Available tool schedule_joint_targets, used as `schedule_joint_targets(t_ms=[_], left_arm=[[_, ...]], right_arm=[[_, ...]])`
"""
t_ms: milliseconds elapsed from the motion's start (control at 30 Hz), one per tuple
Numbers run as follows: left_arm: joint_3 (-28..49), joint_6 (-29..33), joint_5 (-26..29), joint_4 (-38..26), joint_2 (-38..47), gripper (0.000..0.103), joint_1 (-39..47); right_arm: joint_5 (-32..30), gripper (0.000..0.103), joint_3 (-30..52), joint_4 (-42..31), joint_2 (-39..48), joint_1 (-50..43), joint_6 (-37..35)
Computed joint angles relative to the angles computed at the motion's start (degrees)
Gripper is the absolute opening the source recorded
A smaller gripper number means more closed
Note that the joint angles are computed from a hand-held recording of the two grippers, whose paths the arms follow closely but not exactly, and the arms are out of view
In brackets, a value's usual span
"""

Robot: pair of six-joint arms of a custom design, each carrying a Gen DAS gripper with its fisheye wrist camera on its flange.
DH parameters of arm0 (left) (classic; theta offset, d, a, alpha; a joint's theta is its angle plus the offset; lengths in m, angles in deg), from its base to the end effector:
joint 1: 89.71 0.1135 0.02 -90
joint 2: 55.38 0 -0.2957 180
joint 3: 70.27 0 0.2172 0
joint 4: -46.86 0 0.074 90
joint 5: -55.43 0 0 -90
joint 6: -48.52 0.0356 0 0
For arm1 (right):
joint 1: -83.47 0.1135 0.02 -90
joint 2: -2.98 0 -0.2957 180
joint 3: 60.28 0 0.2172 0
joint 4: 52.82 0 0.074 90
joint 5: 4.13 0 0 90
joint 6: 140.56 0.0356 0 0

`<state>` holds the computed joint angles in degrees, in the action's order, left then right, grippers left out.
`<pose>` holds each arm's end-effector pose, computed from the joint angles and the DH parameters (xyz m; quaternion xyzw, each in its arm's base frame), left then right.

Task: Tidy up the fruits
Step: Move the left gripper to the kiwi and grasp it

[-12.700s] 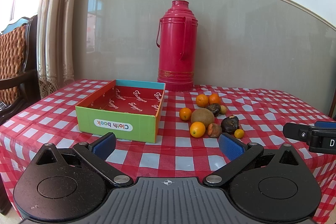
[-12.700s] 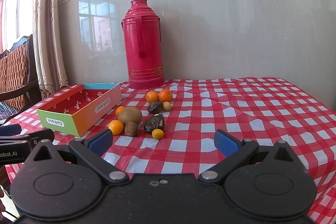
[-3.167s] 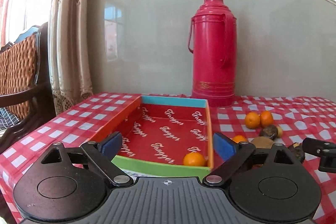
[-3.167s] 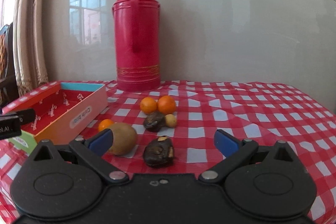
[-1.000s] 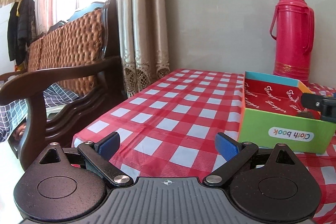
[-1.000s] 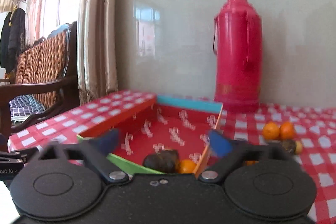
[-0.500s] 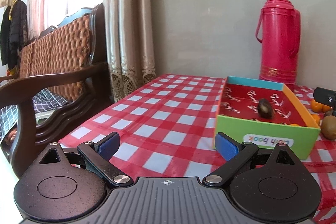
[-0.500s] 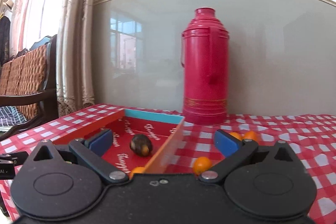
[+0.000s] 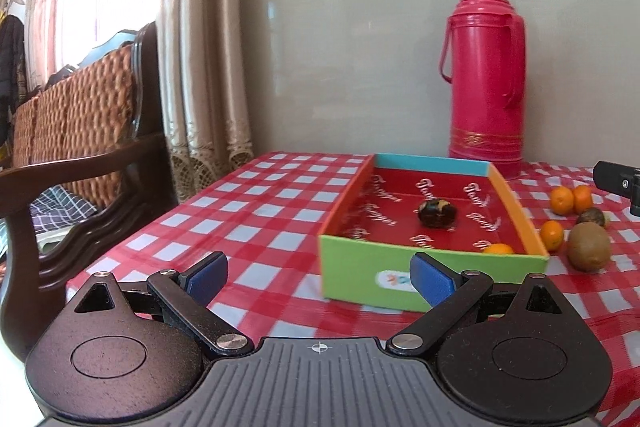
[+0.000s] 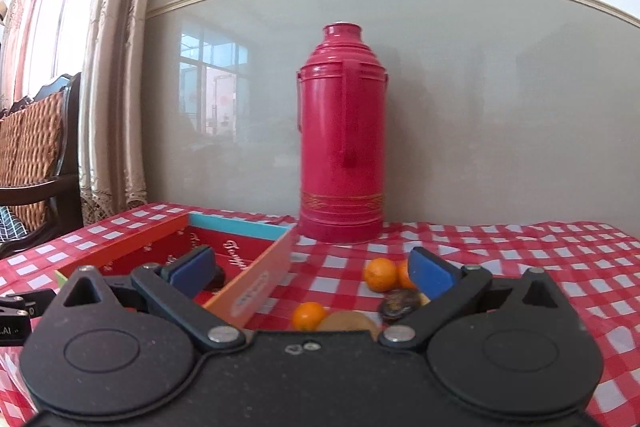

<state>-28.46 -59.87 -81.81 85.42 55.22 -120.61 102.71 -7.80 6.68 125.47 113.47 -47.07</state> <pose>0.2601 -0.1252 0.1384 -0.1119 0.8114 0.1254 0.5598 0.3164 0.1707 0.1391 -0.0833 0.7618 0.0744 0.6381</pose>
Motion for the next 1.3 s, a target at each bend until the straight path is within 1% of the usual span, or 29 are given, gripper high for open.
schedule_joint_targets(t_ms=[200, 333, 467, 567, 633, 800, 900, 1000, 1067, 1133, 1233, 1267, 1300], left_arm=[[3.0, 0.1, -0.9, -0.6, 1.3, 0.097, -3.0], [5.3, -0.1, 0.3, -0.4, 2.3, 0.097, -4.5], [8.3, 0.6, 0.9, 1.2, 4.3, 0.097, -6.9], [11.3, 2.2, 1.7, 2.3, 6.3, 0.097, -9.0], [14.1, 3.1, 3.2, 1.9, 7.8, 0.097, -10.1], [23.1, 4.5, 5.9, -5.3, 11.6, 0.097, -12.1], [29.0, 3.9, 7.1, -10.8, 14.1, 0.097, -12.4], [33.4, 3.0, 8.5, -14.3, 16.1, 0.097, -12.4], [36.5, 2.6, 9.7, -17.1, 17.6, 0.097, -12.2], [39.2, 1.9, 10.6, -19.6, 18.9, 0.097, -12.1], [43.6, 1.0, 11.1, -24.2, 20.9, 0.096, -11.9], [45.3, 0.5, 11.0, -25.8, 21.6, 0.094, -11.8], [46.7, -0.4, 11.4, -27.9, 22.1, 0.083, -11.6]], right_arm=[[-0.8, 0.097, -3.3, 2.3, -1.1, -3.2, -0.6], [-1.5, 0.097, -5.6, 3.5, -2.0, -5.8, -0.4], [-2.3, 0.097, -7.2, 3.5, -2.8, -8.6, -0.1], [-3.0, 0.097, -8.6, 5.0, -2.9, -10.6, -0.3], [-3.6, 0.097, -9.6, 5.7, -3.0, -12.2, -0.6], [-4.8, 0.097, -10.7, 5.3, -3.4, -16.5, -0.6], [-5.1, 0.097, -10.9, 4.6, -3.4, -18.9, -0.6], [-4.5, 0.097, -9.5, 0.9, -3.4, -21.2, -0.6], [-4.2, 0.097, -7.9, -2.8, -3.4, -22.8, 0.1], [-5.3, 0.097, -6.2, -6.6, -3.6, -24.7, 2.1], [-7.3, 0.097, -4.9, -8.8, -3.2, -27.0, 4.2], [-7.7, 0.097, -4.8, -8.7, -2.9, -27.4, 4.5], [-7.9, 0.097, -4.6, -8.8, -2.8, -27.6, 4.7]])
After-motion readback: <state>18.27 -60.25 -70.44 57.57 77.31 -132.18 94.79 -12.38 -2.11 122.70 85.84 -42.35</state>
